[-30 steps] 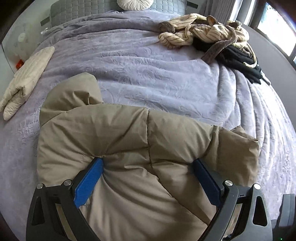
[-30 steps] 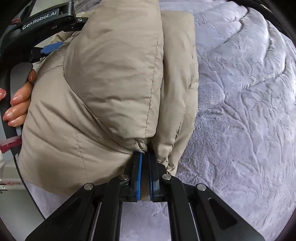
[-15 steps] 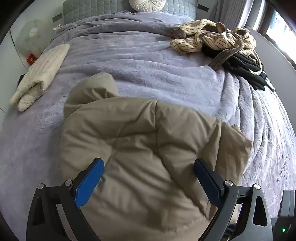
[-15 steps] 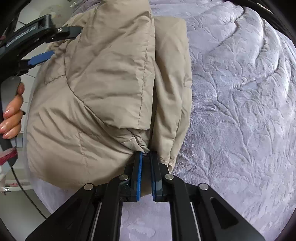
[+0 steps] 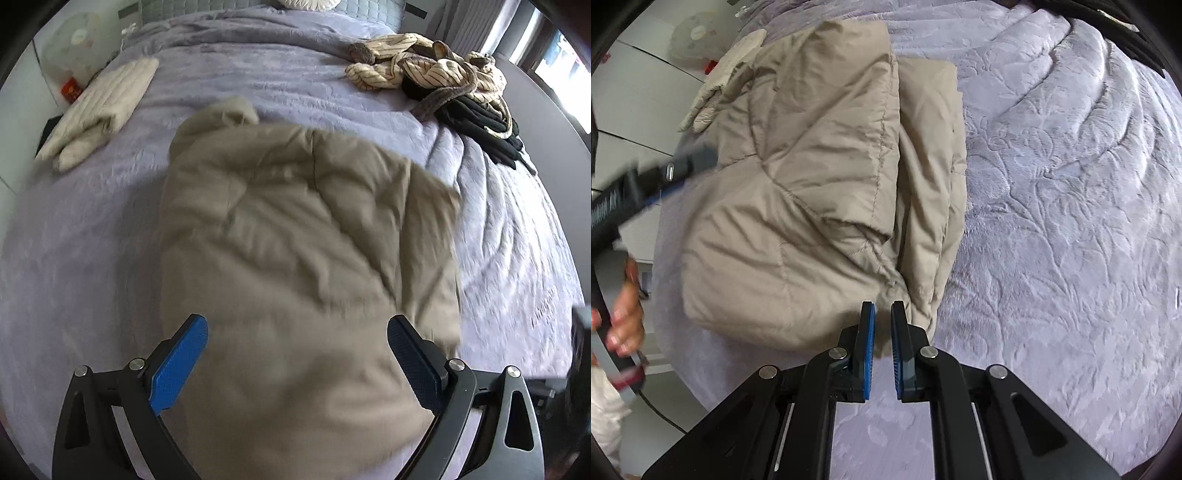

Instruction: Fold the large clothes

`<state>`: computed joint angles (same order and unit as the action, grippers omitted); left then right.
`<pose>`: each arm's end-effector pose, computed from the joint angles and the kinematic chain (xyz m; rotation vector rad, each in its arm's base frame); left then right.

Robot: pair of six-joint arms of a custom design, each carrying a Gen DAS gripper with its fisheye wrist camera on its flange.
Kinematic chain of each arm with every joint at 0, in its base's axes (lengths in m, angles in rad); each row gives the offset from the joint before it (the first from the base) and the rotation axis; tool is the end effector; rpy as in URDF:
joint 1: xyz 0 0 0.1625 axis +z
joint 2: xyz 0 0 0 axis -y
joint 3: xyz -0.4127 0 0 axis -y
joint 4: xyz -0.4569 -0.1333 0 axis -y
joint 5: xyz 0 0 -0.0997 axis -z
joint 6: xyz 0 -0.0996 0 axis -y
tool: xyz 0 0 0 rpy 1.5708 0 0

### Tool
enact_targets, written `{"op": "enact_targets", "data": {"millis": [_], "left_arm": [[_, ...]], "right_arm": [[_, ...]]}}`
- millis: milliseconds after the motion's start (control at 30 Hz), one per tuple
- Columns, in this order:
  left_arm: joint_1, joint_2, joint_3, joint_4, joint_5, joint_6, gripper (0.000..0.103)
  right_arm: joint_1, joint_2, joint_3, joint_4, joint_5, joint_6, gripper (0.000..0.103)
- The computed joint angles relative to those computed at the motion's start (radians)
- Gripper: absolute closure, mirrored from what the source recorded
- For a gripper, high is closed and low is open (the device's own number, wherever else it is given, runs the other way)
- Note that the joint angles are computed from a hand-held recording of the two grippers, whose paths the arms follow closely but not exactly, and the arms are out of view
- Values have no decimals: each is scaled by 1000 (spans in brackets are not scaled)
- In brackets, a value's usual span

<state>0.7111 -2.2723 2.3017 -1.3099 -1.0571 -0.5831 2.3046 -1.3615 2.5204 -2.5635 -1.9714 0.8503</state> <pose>-0.0788 -0.3085 0.3527 0.4511 2.5265 -0.1634 0.3058 -0.1980 0.0406 -0.1130 -2.7322 0.2352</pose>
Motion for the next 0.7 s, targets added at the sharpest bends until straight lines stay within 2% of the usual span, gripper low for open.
{"op": "enact_targets", "data": {"millis": [300,333,400,433,467,533,600,667,700], "left_arm": [[-176,-185,-68,384,-106,-272,5],[-207,-200,-78,431,-120,-312,5],[-268,-226,-98,516,-139,-387,5],[-299,-238,-106,550,-145,-419,3],[-339,-250,-115,591,-152,-461,1],[-429,-266,-137,673,-172,-559,1],[-483,-273,-157,710,-186,-626,1],[-531,-268,-181,744,-176,-688,1],[-544,-258,-192,757,-163,-707,1]], "right_arm": [[146,-38,-74,168,34,166,92],[162,-35,-75,170,32,185,88],[174,-45,-70,173,20,200,72],[196,-66,-77,201,14,218,60],[214,-72,-88,218,5,229,55],[236,-72,-109,243,-13,237,54],[257,-71,-137,283,-33,253,49],[280,-65,-174,337,-63,275,32],[292,-63,-189,360,-83,283,27]]}}
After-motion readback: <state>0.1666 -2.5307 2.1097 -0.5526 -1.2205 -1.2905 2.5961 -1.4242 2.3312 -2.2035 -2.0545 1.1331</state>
